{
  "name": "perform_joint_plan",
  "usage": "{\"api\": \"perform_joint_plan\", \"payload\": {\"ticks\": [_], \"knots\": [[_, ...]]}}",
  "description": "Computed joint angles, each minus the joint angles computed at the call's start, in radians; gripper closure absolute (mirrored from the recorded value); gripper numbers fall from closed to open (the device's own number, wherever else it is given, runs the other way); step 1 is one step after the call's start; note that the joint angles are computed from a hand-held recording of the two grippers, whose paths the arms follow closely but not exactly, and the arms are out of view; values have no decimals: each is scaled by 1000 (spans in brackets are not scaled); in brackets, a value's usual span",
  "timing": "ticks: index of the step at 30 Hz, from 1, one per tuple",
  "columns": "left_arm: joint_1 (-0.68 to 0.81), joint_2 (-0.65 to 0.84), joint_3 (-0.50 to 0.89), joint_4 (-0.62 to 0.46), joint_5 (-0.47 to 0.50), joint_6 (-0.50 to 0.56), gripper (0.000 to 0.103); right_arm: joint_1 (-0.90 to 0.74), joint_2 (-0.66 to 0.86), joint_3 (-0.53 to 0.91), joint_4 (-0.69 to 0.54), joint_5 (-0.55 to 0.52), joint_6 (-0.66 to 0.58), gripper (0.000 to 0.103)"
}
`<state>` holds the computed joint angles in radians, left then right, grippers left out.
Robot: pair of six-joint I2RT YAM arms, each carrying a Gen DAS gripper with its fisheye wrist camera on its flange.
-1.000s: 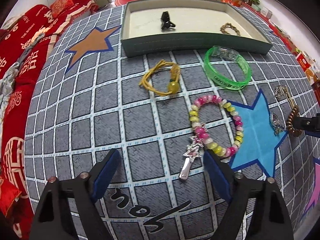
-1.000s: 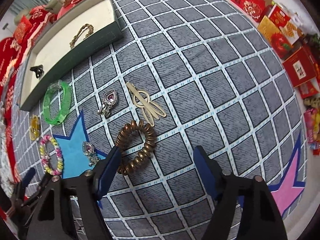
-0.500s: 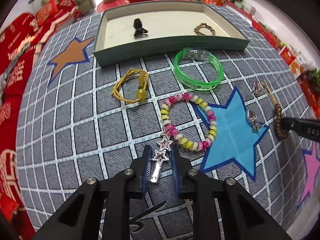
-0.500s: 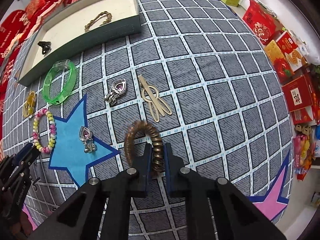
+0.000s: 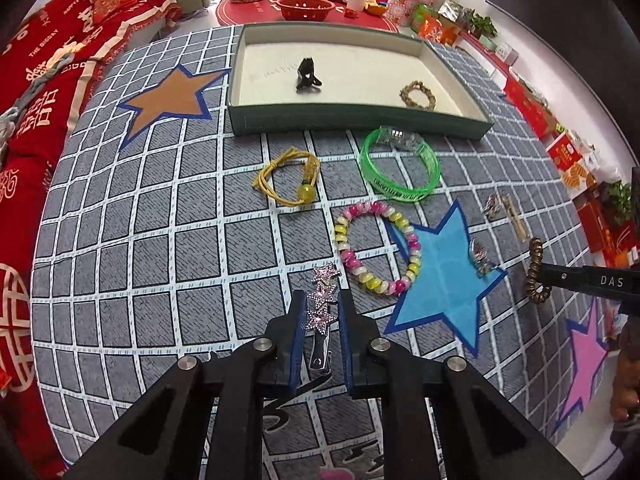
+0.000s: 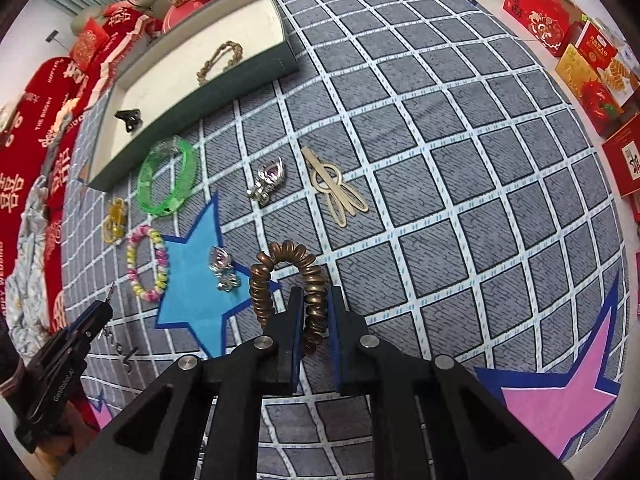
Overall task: Organize jewelry
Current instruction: 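Grasp the star hairpin with the left tool while the right tool grasps the brown coiled hair tie, then carry both items into the tray and open both tools to release them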
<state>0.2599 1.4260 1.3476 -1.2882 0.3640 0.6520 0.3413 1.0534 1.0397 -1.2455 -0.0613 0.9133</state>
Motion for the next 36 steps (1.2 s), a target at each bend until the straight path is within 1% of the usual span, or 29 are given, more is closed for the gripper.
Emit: {"api": "perform_joint_plan", "payload": {"ticks": [4, 8, 14, 16, 24, 36], "knots": [[3, 14, 45, -27, 15, -13, 74, -57, -7, 25, -8, -28, -50, 90], [-3, 36, 98, -44, 32, -40, 74, -72, 11, 74, -12, -34, -75, 90], [-35, 68, 177, -44, 50, -85, 74, -120, 87, 169, 7, -56, -140, 90], [-51, 83, 206, -37, 53, -106, 74, -126, 115, 188, 23, -60, -150, 90], [-133, 187, 345, 7, 48, -233, 74, -213, 238, 310, 41, -97, -271, 90], [-296, 389, 543, 103, -16, -406, 74, -315, 495, 540, 75, -133, -420, 90]]}}
